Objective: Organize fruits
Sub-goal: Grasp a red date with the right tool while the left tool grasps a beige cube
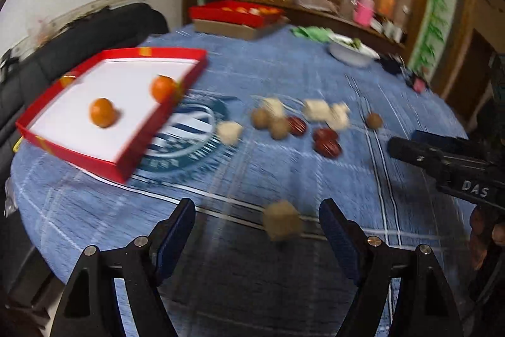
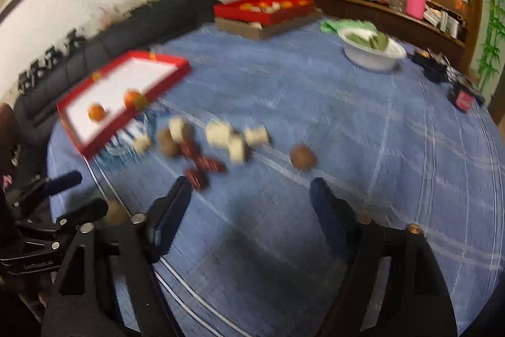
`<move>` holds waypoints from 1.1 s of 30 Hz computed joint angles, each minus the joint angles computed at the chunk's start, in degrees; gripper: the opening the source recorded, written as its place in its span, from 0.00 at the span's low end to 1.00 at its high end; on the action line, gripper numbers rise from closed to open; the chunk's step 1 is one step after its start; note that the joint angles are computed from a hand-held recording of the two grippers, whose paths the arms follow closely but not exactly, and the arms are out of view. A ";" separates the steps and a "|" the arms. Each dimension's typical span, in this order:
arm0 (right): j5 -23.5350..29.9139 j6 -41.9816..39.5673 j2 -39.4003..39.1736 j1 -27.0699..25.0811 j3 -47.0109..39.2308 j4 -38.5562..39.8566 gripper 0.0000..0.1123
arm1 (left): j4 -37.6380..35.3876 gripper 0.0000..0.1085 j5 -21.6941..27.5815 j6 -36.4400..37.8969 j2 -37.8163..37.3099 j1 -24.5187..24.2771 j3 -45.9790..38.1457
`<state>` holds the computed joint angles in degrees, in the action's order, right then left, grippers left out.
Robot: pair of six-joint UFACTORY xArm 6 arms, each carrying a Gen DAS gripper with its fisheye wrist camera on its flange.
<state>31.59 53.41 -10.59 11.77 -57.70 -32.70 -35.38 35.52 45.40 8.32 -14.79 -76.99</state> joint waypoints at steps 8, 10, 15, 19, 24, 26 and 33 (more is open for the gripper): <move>-2.54 -9.49 6.01 1.42 -3.93 6.58 0.52 | 1.28 0.71 -2.24 -1.14 -0.79 -1.04 1.56; -3.08 -12.18 8.34 1.80 -5.98 8.56 0.36 | 1.82 0.71 -2.05 -1.58 -0.44 -0.99 1.27; -1.65 -17.06 14.60 1.97 -11.31 14.31 0.16 | 2.52 0.70 -2.23 -1.94 0.44 -1.16 0.89; -1.67 -16.26 15.07 1.98 -11.81 13.42 0.15 | 4.30 0.55 -2.00 -3.66 1.48 -1.35 0.17; -3.91 -13.42 11.55 1.28 -8.19 11.81 0.15 | 2.33 0.22 -1.13 -3.20 2.53 -1.30 -1.28; -4.97 -12.85 10.23 1.08 -6.70 11.77 0.15 | 2.18 0.20 0.03 -3.73 2.93 -1.15 -2.12; -9.27 -10.73 7.86 0.44 -3.46 11.26 0.15 | -0.78 0.19 2.32 -2.20 3.12 -0.28 -3.06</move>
